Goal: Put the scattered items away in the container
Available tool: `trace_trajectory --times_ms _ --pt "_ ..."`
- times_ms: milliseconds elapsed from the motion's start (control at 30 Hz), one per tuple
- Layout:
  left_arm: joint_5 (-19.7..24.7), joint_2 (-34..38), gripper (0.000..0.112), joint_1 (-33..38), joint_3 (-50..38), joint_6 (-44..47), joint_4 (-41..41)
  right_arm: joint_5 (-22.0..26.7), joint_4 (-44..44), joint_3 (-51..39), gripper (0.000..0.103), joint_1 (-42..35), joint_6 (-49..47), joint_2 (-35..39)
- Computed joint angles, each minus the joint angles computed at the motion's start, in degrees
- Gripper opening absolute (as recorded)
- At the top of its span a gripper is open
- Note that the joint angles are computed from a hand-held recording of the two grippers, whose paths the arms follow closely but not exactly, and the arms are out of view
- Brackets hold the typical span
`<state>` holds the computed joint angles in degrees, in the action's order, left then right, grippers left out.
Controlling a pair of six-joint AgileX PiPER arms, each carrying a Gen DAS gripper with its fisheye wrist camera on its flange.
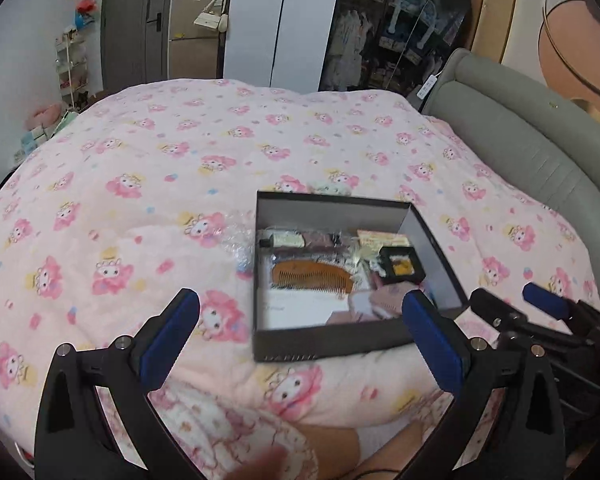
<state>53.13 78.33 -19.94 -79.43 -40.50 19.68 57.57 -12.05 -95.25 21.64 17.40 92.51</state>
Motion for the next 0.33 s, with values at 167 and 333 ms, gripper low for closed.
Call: trace_trajectory --times_ms 167,333 --pt "0.9 -2.4 0.102 -0.4 3.1 -1.8 0.6 -0.7 -2.1 4.1 0.077 2.3 1.5 -2.6" --pt "0.9 -3.7 0.102 -0.2 4.0 -1.9 0.0 -0.9 -1.6 5.4 0.077 2.9 1.4 -3.2"
